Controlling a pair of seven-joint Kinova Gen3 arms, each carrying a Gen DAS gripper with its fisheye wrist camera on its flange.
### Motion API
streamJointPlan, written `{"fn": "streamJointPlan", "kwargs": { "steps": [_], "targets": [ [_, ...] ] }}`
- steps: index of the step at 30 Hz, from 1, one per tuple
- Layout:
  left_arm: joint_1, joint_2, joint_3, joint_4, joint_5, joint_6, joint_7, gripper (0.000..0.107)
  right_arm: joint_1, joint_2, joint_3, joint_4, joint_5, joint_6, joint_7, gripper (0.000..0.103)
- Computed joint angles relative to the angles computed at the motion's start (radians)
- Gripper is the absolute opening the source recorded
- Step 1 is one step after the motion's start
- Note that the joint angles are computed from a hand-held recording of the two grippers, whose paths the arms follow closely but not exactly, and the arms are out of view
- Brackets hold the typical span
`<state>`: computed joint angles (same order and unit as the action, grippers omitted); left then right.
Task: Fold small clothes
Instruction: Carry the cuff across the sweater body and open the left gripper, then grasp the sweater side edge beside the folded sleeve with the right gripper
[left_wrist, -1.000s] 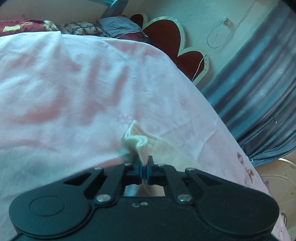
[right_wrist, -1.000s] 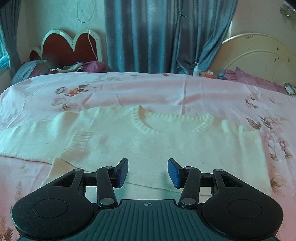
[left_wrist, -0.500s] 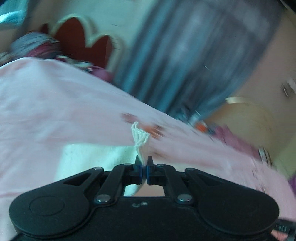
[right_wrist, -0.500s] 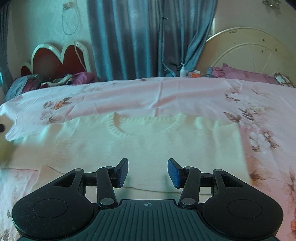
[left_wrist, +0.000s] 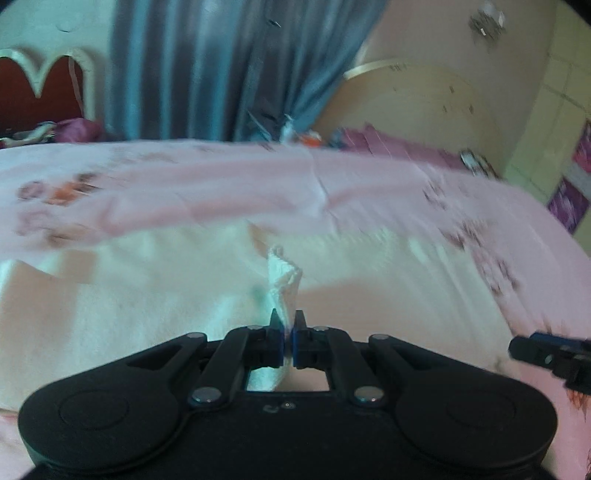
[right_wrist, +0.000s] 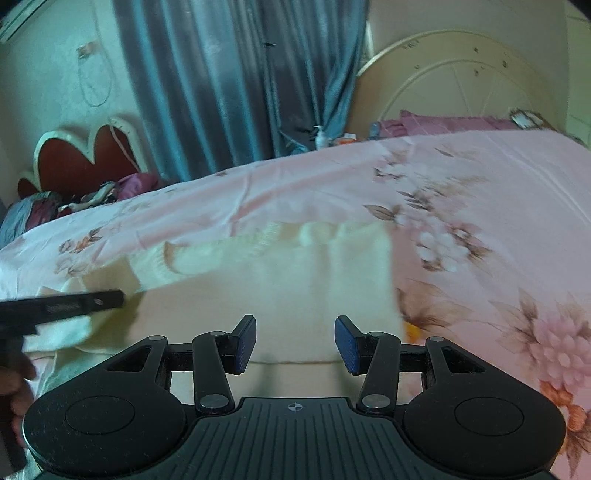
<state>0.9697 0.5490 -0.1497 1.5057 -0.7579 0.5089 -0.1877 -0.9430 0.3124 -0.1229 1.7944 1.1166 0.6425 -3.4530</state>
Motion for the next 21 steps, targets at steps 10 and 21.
{"fn": "streamJointPlan", "kwargs": {
  "steps": [10, 21],
  "targets": [
    [0.104, 0.038, -0.031, -0.031, -0.084, 0.048, 0.02, 0.071, 0.063, -0.061, -0.011, 0.08, 0.041, -0.115, -0.109, 0.048],
    [0.185, -0.227, -0.099, 0.343, -0.127, 0.202, 0.368, 0.055, 0.126, 0.125, -0.041, -0.125, -0.119, -0.33, 0.097, 0.048]
  ]
}}
